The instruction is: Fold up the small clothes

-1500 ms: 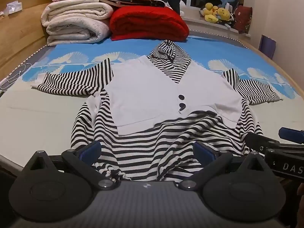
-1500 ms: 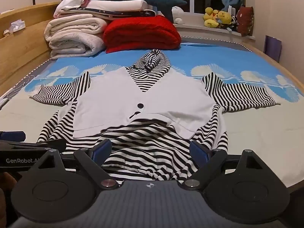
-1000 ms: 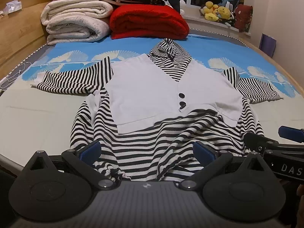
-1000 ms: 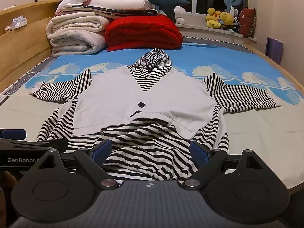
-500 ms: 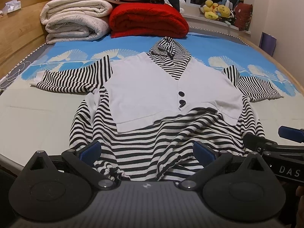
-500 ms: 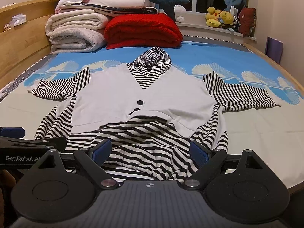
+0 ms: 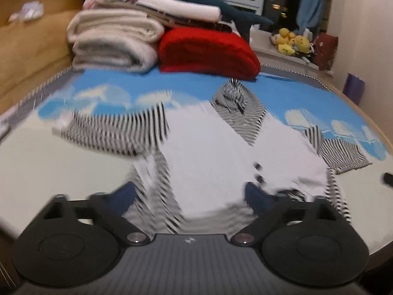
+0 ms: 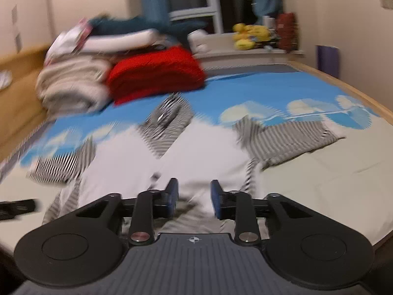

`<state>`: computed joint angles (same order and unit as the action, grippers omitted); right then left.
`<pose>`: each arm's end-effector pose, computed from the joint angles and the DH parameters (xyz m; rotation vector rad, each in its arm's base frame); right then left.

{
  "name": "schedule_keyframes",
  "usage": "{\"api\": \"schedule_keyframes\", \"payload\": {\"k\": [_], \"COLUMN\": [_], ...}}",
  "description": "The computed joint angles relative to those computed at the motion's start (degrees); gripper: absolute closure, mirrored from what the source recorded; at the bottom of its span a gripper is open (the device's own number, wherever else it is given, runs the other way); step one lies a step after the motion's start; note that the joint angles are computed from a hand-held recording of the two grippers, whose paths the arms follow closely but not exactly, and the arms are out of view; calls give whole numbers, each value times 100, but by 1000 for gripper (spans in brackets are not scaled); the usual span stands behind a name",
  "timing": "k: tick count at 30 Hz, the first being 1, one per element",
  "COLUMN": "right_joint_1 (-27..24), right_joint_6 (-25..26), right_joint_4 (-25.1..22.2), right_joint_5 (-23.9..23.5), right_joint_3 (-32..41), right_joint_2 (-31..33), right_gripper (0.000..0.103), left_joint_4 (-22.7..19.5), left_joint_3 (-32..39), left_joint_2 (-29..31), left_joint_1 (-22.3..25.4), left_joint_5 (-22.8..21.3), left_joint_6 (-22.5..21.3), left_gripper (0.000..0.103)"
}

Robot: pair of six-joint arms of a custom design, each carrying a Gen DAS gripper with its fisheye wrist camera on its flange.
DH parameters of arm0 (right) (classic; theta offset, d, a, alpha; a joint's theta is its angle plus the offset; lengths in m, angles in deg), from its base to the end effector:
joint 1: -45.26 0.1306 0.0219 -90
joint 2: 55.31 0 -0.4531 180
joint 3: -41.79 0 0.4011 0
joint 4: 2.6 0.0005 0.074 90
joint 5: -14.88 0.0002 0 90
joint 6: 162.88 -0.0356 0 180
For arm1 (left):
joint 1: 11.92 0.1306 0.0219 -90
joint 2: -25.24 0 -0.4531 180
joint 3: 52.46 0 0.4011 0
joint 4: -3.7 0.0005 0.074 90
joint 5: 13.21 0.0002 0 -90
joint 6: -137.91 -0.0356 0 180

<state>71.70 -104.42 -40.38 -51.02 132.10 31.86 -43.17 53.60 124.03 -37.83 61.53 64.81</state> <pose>0.4432 0.2036 0.5444 0.3294 2.0938 0.1422 0.5187 -0.2421 0.5599 0.0350 2.2349 -0.1049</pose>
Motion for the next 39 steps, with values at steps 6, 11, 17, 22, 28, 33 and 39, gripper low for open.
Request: {"api": "schedule_keyframes", "payload": {"k": [6,11,17,22,28,33,39], "right_joint_1": [-1017,-1250,-1094,-940,-1287,-1510,-1213], "right_joint_6": [689,-37,-500,-296,-925,-1083,-325], "right_joint_4": [-978,-1842,-2355,-2358,-1906,-1575,-2096], "right_joint_5": [-1589,-2422,-3124,-2784,-2651,-2375,-1772], "right_joint_3": [325,536,731,752,205,-191,35], "right_joint_2": [503,1112,1582,1567,893,362,583], "right_gripper": [71,59,56,74,101,101,96], "left_joint_4": [-1006,-1921,-2843,-3637,-3344,-2540,-3195], "left_joint_3": [712,1156,1578,1927,1576,926,1050], "left_joint_2": [690,1196,1639,1989,1762,1098,1275], "left_joint_1": [1017,1278,1069,973,880,802,764], "left_joint_5": [1239,2029,1764,1568,1676,1907,919], "left_joint_6": [183,695,616,592,317,373,1189], "left_gripper": [70,64,22,21,94,94,69]}}
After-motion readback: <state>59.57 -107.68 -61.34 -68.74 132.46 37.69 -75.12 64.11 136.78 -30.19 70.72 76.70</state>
